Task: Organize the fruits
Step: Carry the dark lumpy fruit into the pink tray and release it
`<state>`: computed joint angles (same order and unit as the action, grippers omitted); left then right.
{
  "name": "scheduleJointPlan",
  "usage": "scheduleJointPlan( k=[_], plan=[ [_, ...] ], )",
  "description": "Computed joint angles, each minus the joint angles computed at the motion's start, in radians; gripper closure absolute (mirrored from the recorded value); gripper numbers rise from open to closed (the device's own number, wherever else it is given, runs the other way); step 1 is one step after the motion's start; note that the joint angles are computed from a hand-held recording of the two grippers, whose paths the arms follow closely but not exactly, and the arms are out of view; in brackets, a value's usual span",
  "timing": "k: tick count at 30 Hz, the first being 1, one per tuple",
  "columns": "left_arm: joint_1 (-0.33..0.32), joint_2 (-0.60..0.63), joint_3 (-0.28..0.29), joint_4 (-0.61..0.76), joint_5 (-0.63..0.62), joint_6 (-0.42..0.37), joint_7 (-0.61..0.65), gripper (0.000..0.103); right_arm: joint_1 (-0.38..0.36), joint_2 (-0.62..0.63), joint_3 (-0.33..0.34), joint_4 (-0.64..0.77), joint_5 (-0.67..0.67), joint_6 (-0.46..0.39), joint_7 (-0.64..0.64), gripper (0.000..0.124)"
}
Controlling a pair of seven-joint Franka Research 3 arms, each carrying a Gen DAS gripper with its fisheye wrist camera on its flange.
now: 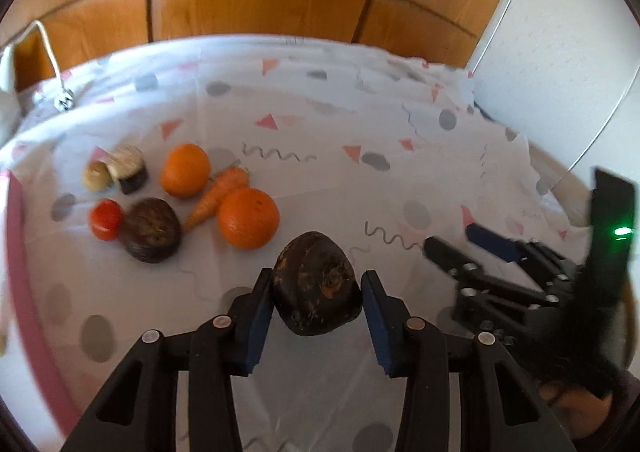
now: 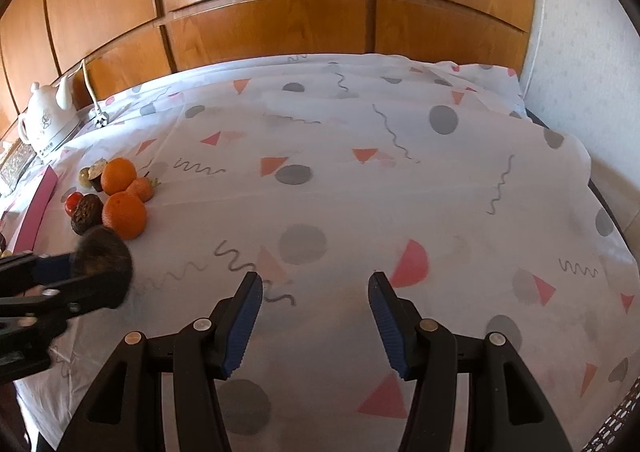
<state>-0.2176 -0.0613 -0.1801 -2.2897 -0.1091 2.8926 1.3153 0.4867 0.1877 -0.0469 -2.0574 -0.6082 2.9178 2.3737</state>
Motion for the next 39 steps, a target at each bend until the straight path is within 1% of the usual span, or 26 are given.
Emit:
scheduleJointPlan(
  k=[2, 6, 9, 10, 13, 17, 22, 28, 30, 33, 35, 37, 38, 39],
  plan=[
    [0.000, -0.045, 0.009, -0.033, -0.020, 0.021, 0.007, 0.059, 0.004, 0.002, 0.005, 0.005, 0.000, -0.001, -0.009, 0.068],
    [0.018, -0.136, 0.025, -0.100, 0.029, 0.047, -0.074, 0.059, 0.009, 0.012, 0.024, 0.019, 0.028, -0.002, -0.060, 0.068],
    [0.054, -0.209, 0.031, -0.156, 0.092, 0.053, -0.164, 0.059, 0.020, 0.019, 0.027, 0.031, 0.044, -0.002, -0.092, 0.068],
    [0.074, -0.240, 0.030, -0.182, 0.117, 0.058, -0.202, 0.059, 0.023, 0.021, 0.029, 0.036, 0.053, -0.005, -0.104, 0.068],
    [0.106, -0.309, 0.043, -0.240, 0.163, 0.057, -0.277, 0.059, 0.035, 0.028, 0.027, 0.049, 0.063, -0.010, -0.128, 0.068],
    [0.170, -0.402, 0.049, -0.316, 0.227, 0.045, -0.372, 0.059, 0.047, 0.034, 0.025, 0.056, 0.083, -0.014, -0.152, 0.068],
    [0.280, -0.495, 0.033, -0.391, 0.314, 0.016, -0.486, 0.059, 0.060, 0.032, 0.017, 0.053, 0.079, -0.021, -0.153, 0.068],
    [0.414, -0.563, 0.015, -0.451, 0.414, -0.057, -0.626, 0.059, 0.064, 0.026, 0.012, 0.053, 0.054, -0.027, -0.132, 0.068],
    [0.445, -0.576, 0.012, -0.463, 0.445, -0.076, -0.666, 0.059, 0.064, 0.026, 0.014, 0.055, 0.048, -0.031, -0.128, 0.068],
    [0.478, -0.596, 0.003, -0.476, 0.489, -0.120, -0.721, 0.059, 0.061, 0.025, 0.019, 0.057, 0.048, -0.035, -0.130, 0.068],
    [0.484, -0.600, 0.005, -0.482, 0.515, -0.132, -0.747, 0.059, 0.060, 0.024, 0.022, 0.057, 0.048, -0.038, -0.131, 0.068],
    [0.477, -0.597, 0.012, -0.489, 0.528, -0.133, -0.767, 0.059, 0.057, 0.026, 0.026, 0.059, 0.054, -0.042, -0.136, 0.068],
    [0.472, -0.605, 0.014, -0.495, 0.534, -0.137, -0.773, 0.066, 0.055, 0.026, 0.028, 0.059, 0.059, -0.043, -0.139, 0.068],
    [0.471, -0.602, 0.013, -0.492, 0.542, -0.140, -0.780, 0.068, 0.055, 0.026, 0.028, 0.058, 0.059, -0.043, -0.139, 0.068]
  ],
)
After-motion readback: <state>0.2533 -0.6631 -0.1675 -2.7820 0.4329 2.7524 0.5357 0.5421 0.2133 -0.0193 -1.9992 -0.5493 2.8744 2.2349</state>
